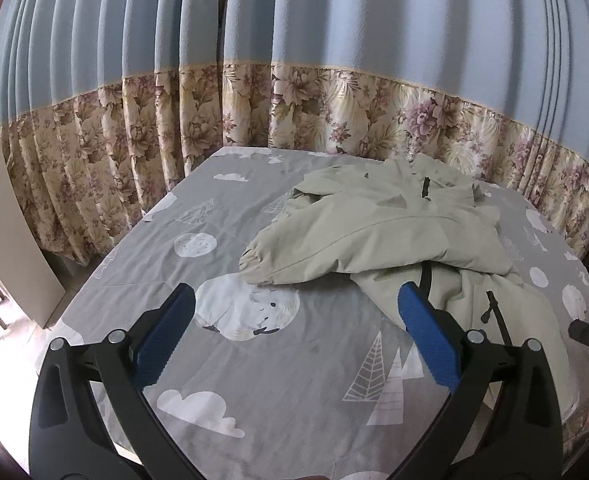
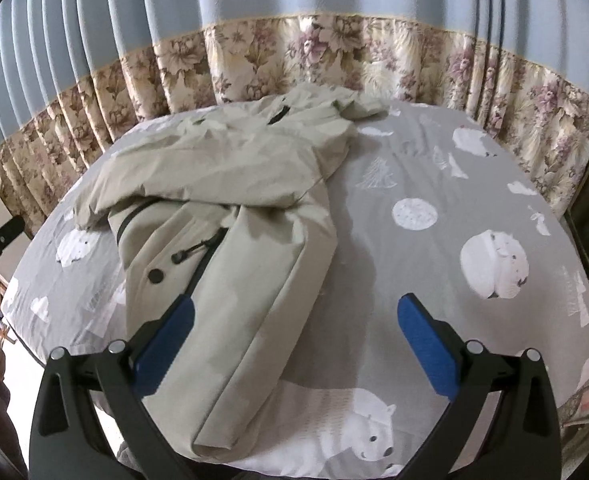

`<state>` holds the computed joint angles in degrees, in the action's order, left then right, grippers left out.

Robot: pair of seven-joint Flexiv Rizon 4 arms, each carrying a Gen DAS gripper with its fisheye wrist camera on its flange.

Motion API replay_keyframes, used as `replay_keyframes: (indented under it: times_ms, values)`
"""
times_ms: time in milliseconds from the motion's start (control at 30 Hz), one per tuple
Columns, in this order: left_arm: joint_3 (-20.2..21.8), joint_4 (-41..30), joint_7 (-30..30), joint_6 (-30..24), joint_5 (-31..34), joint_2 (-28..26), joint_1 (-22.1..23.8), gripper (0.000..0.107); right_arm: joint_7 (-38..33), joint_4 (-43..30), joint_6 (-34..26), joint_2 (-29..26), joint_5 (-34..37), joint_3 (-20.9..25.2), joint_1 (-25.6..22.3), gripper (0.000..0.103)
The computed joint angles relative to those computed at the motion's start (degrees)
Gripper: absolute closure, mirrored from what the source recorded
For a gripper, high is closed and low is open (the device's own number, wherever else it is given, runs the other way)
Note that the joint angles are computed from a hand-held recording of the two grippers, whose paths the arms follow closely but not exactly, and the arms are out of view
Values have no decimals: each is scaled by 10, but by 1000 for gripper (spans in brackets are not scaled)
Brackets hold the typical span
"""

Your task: Fold large clothes

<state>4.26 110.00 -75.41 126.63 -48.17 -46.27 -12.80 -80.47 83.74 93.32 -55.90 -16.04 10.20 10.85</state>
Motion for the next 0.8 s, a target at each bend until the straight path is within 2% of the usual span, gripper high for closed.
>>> replay_keyframes:
  times_ms: [100, 233, 300, 500, 600, 667, 733, 800]
  values:
    - [0, 0, -2, -1, -2, 0, 0, 7, 1, -4, -4, -3, -2, -12, 11, 7]
    - [0, -1, 1, -13, -8, -2, -5, 7, -1, -12, -18, -9, -4, -12, 15, 19]
    - [3, -5, 4, -19, -11, -5, -9, 7, -16, -23, -44, -16, -7, 23, -6, 21]
    - [10, -18, 13, -45, -22, -15, -21, 7, -51, -37, -69, -25, 10, 51, -17, 24]
    - [18, -28, 15, -58, -26, -22, -28, 7, -73, -56, -105, -35, 18, 72, -25, 51]
    - [24, -34, 17, -65, -31, -26, -34, 7, -89, -70, -134, -42, 30, 84, -28, 95]
    - [32, -39, 20, -71, -37, -28, -40, 7, -110, -72, -125, -45, 45, 94, -33, 100]
    - [40, -44, 24, -75, -46, -32, -48, 7, -128, -68, -82, -41, 59, 95, -38, 101]
